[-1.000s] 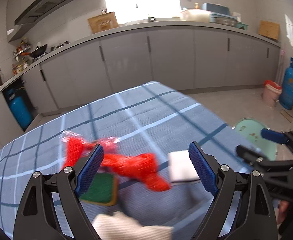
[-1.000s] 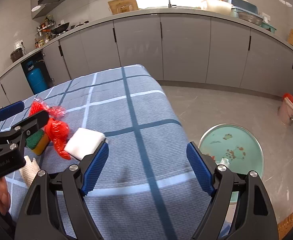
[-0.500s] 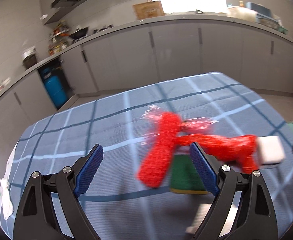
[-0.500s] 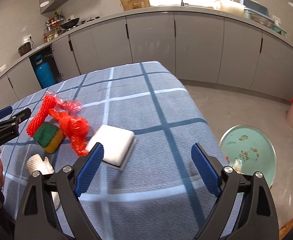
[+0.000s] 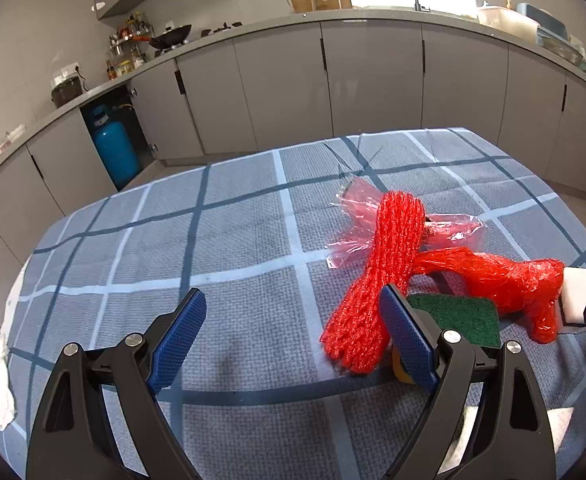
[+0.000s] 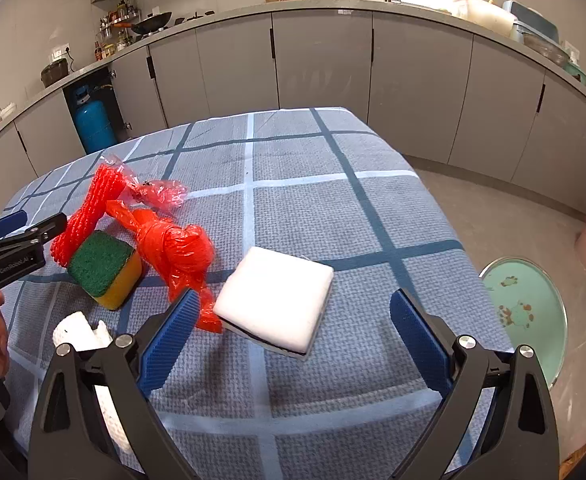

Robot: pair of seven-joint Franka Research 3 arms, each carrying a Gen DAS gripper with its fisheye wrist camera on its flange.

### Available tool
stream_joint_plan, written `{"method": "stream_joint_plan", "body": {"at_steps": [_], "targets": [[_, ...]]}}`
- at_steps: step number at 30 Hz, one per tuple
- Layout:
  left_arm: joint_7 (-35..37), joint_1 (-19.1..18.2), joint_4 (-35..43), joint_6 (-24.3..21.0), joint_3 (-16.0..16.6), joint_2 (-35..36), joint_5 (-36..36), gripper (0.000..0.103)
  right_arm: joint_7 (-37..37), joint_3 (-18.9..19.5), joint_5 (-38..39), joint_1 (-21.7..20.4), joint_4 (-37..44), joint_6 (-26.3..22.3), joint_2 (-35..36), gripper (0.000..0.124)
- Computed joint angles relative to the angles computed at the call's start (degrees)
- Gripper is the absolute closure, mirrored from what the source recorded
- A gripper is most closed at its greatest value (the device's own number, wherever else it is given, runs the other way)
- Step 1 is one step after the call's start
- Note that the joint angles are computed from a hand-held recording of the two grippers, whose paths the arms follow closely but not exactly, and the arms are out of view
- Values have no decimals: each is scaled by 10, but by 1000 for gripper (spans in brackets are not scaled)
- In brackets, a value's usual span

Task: Collect trash
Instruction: 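Move both tools back over the table toward the red mesh and white foam block, then grasp the red mesh net with the left tool while the right tool grasps the white foam block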

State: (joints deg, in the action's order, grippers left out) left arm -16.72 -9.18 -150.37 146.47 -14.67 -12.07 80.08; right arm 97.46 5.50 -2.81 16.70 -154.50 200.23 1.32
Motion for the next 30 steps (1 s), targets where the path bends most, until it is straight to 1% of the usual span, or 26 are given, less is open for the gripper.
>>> {"method": "stream_joint_plan", "body": {"at_steps": [5, 8, 10, 12, 13, 15, 16, 17, 18, 20, 22, 24, 25, 26, 27, 28, 30], "targets": [[-11, 6, 8, 32, 8, 17, 17, 16, 1, 3, 3, -1, 9, -6, 8, 29], [-7, 3, 13, 31, 6, 24, 22, 16, -18, 5, 28, 6, 9, -9, 10, 29], [-6, 1, 15, 36, 8, 27, 22, 16, -5, 7, 15, 0, 8, -8, 13, 29], [-8, 1, 16, 45, 9, 28, 28, 17, 28, 9, -24, -15, 10, -12, 14, 29], [-8, 0, 16, 47, 9, 29, 32, 19, 37, 10, -36, -19, 12, -13, 15, 29], [-7, 2, 16, 61, 13, 31, 34, 28, 59, 12, -63, -29, 15, -14, 17, 30], [-7, 4, 15, 69, 16, 31, 35, 36, 81, 14, -91, -39, 16, -13, 17, 31], [-8, 7, 14, 81, 20, 32, 36, 41, 103, 16, -118, -48, 18, -14, 18, 37], [-9, 9, 14, 87, 21, 32, 36, 43, 131, 18, -153, -60, 21, -15, 19, 43], [-7, 11, 14, 91, 21, 33, 36, 52, 171, 21, -203, -77, 25, -16, 21, 46], [-4, 13, 15, 97, 22, 37, 38, 56, 194, 23, -233, -87, 28, -17, 24, 47], [-4, 14, 19, 108, 23, 44, 42, 61, 223, 29, -271, -100, 34, -16, 29, 52], [-4, 14, 21, 110, 23, 47, 42, 71, 255, 36, -315, -117, 40, -15, 32, 55], [-2, 13, 21, 111, 22, 49, 42, 77, 274, 41, -341, -128, 43, -12, 35, 64], [-2, 13, 21, 111, 22, 49, 42, 79, 261, 36, -327, -119, 40, -11, 31, 65], [-3, 12, 21, 111, 22, 48, 44, 84, 249, 33, -316, -113, 36, -8, 28, 66], [-5, 10, 17, 103, 20, 40, 46, 87, 257, 29, -325, -112, 34, -3, 25, 68]]}}
